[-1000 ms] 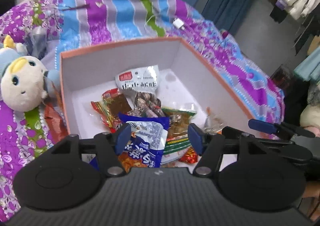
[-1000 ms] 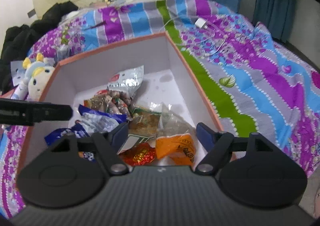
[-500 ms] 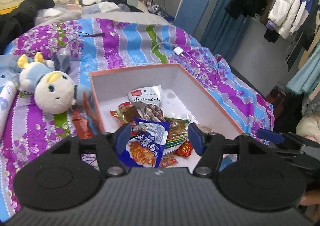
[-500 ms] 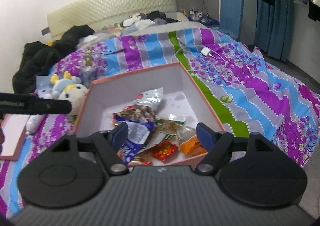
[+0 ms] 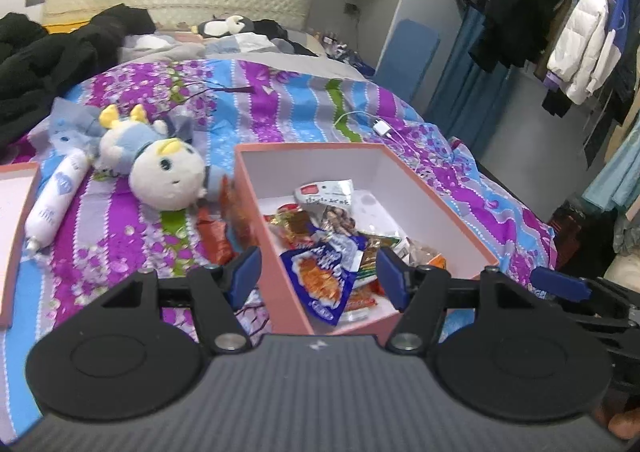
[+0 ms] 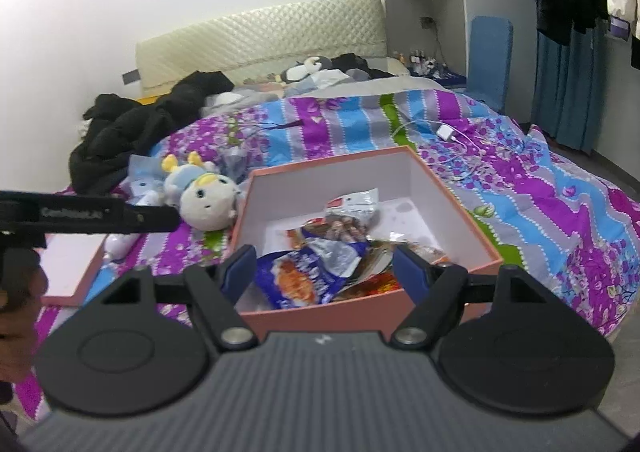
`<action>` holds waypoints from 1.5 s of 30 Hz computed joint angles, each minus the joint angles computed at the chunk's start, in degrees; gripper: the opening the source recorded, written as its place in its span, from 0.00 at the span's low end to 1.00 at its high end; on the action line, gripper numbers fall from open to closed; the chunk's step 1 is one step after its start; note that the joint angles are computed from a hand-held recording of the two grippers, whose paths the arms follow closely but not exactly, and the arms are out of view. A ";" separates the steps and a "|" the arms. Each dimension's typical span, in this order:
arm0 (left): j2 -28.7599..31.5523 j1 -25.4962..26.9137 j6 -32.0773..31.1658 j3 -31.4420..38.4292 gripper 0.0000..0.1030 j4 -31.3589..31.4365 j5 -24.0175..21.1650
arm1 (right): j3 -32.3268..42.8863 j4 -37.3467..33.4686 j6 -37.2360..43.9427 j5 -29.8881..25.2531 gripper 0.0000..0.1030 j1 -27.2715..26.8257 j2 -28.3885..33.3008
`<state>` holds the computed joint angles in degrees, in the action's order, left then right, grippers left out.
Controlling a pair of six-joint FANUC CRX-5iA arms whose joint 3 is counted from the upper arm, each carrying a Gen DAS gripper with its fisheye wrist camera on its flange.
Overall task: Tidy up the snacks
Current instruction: 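Move both tools back toward the remaining packs beside the box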
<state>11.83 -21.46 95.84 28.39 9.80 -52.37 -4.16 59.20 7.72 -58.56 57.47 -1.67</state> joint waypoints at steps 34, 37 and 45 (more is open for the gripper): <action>-4.03 16.29 -10.50 -17.05 0.67 12.04 -0.93 | 13.52 12.67 -13.62 -8.03 0.62 8.10 24.75; 1.87 17.35 -12.80 -12.09 0.67 12.92 -2.29 | 18.33 12.67 -13.88 -8.96 0.57 6.25 29.75; 19.68 19.39 -13.68 6.60 0.65 16.30 -10.34 | 33.59 10.09 -13.39 -13.88 0.49 2.46 43.44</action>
